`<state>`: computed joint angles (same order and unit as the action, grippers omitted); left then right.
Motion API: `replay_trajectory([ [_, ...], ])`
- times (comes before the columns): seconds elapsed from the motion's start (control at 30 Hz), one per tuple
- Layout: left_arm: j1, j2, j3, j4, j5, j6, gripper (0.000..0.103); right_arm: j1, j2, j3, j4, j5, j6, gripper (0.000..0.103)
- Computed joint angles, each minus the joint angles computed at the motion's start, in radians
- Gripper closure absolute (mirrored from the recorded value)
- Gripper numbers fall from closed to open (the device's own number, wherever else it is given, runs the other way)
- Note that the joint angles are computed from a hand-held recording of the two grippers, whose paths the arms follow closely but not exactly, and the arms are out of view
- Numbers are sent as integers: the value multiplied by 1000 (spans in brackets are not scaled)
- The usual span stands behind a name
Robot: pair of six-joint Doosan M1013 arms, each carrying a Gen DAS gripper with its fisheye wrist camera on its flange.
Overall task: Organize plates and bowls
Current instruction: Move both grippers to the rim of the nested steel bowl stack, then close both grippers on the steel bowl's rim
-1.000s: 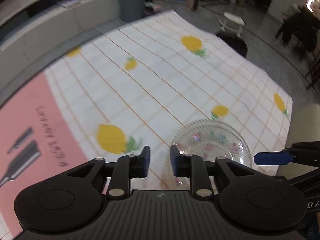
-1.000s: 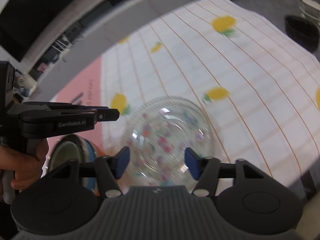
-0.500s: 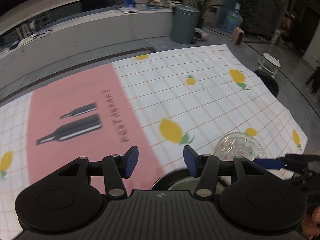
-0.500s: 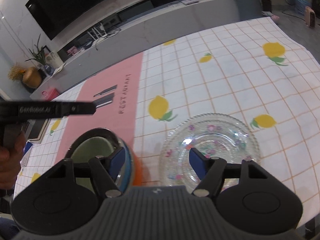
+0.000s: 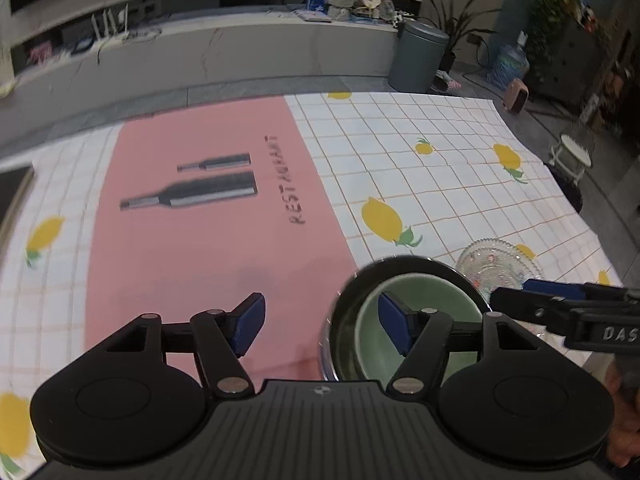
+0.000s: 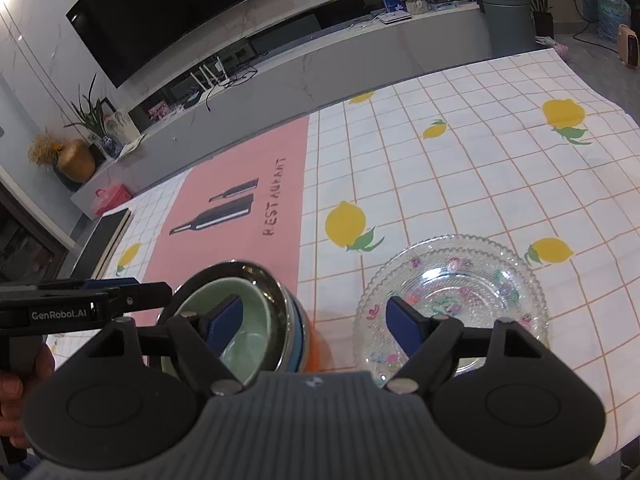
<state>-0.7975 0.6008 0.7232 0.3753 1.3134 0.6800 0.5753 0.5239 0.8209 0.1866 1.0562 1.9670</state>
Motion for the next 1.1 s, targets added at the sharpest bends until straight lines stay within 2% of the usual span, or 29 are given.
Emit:
replay_trajectory([
  [0.1, 2, -3, 19, -33, -8, -33, 26, 6, 10, -12, -1, 9, -8, 25],
  [0.3, -3, 21, 2, -31, 35, -23, 26, 3, 49, -62, 77, 60, -31, 25],
  [0.5, 4, 35, -10, -94, 84, -13, 28, -1, 149, -211, 115, 237, 13, 25],
  [0.6, 12, 23, 11, -125, 60, -36, 28, -13, 169, -230, 194, 272, 35, 29],
  [0.83, 13, 26, 14, -150, 49, -42, 29, -19, 209, -283, 242, 351, 66, 34],
  [0.87, 12, 27, 15, -153, 46, -49, 30, -19, 219, -297, 242, 368, 68, 38],
  [0.93, 8, 23, 26, -137, 38, -67, 29, -23, 223, -299, 258, 365, 67, 38],
  [1.07, 11, 0, 72, -162, -26, -83, 31, -39, 237, -306, 321, 376, 62, 38],
  [1.1, 11, -8, 90, -160, -52, -97, 35, -43, 238, -305, 335, 376, 63, 38],
])
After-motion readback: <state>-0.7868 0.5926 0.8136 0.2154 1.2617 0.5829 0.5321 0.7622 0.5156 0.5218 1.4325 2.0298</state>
